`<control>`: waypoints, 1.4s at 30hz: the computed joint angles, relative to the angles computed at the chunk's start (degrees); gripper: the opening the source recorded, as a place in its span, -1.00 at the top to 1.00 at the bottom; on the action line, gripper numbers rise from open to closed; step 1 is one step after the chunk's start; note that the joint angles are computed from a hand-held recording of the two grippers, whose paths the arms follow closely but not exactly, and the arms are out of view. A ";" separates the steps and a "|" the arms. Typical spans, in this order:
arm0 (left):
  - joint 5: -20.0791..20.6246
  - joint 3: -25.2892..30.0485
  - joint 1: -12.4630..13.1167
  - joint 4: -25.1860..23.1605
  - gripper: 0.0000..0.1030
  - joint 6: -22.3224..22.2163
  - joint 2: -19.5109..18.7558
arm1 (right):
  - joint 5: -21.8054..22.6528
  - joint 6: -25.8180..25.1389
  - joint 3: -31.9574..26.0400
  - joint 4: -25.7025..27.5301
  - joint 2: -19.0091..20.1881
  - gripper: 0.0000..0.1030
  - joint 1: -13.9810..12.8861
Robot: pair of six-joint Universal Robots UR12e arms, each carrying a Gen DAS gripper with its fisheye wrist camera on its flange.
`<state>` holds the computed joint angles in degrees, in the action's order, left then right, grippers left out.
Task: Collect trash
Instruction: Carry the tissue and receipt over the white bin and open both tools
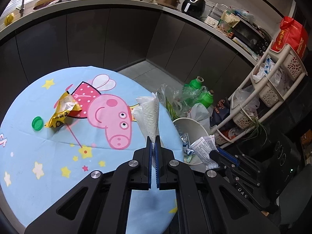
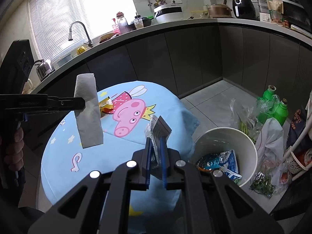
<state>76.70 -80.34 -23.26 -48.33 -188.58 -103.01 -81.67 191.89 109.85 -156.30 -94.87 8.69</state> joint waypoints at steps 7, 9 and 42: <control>-0.53 4.22 -2.48 -1.94 0.95 2.53 -3.28 | -0.75 2.45 2.79 -0.78 -2.08 0.80 -2.94; -0.70 5.53 -3.04 -2.72 0.95 3.13 -4.29 | -0.86 3.02 3.43 -0.86 -2.47 0.80 -3.69; 0.25 24.49 -8.74 -15.94 0.07 8.40 -21.57 | -5.15 -0.57 6.33 0.51 3.23 0.13 -9.63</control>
<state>76.95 -55.86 -32.00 -64.27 -180.18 -124.58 -86.82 191.31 116.17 -155.79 -91.64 -0.94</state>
